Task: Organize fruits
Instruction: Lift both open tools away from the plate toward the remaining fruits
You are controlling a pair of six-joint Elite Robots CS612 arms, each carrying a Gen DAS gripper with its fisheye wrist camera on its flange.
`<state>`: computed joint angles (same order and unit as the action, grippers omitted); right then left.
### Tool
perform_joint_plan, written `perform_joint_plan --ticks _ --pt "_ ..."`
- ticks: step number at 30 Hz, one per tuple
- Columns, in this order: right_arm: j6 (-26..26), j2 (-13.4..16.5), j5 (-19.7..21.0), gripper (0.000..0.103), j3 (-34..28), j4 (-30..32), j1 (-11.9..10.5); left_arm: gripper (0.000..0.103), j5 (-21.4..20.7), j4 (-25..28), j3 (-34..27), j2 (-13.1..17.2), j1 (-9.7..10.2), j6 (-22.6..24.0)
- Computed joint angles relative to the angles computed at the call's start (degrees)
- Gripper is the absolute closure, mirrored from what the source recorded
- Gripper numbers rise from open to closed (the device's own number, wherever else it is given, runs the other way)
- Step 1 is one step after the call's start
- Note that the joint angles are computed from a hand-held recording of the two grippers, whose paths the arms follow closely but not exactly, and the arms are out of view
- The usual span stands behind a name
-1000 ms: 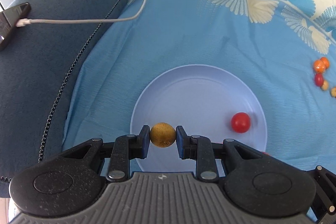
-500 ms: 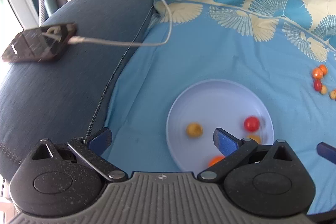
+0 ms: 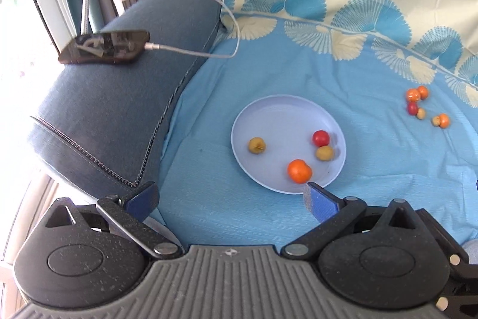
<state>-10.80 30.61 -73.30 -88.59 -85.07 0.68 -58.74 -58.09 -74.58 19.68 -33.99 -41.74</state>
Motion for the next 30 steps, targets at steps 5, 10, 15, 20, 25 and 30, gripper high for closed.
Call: perform_joint_plan --ticks 5,10,15,20,25,30 --pt "-0.3 1.4 1.3 0.001 -4.1 -0.9 -1.0 0.000 2.7 1.0 -3.0 0.6 -1.97 0.2" --pt "-1.4 2.4 2.6 0.001 -7.1 -1.5 -1.6 0.000 3.7 1.5 -5.4 1.4 -3.32 0.5" --pt "-1.5 3.2 2.9 0.001 -9.1 -2.8 -1.9 0.000 5.0 1.1 -6.7 1.7 -3.99 1.0" --pt "-1.2 3.6 2.8 0.001 -9.9 -4.0 -2.0 0.000 5.3 0.8 -7.2 1.9 -4.14 1.4" --pt "-1.3 3.9 2.5 0.001 -10.6 -4.4 -1.9 0.000 5.3 0.5 -7.7 2.1 -4.09 1.6" --pt "-1.7 3.8 2.5 0.001 -10.4 -4.3 -1.9 0.000 5.2 0.7 -8.1 2.3 -3.97 1.4"
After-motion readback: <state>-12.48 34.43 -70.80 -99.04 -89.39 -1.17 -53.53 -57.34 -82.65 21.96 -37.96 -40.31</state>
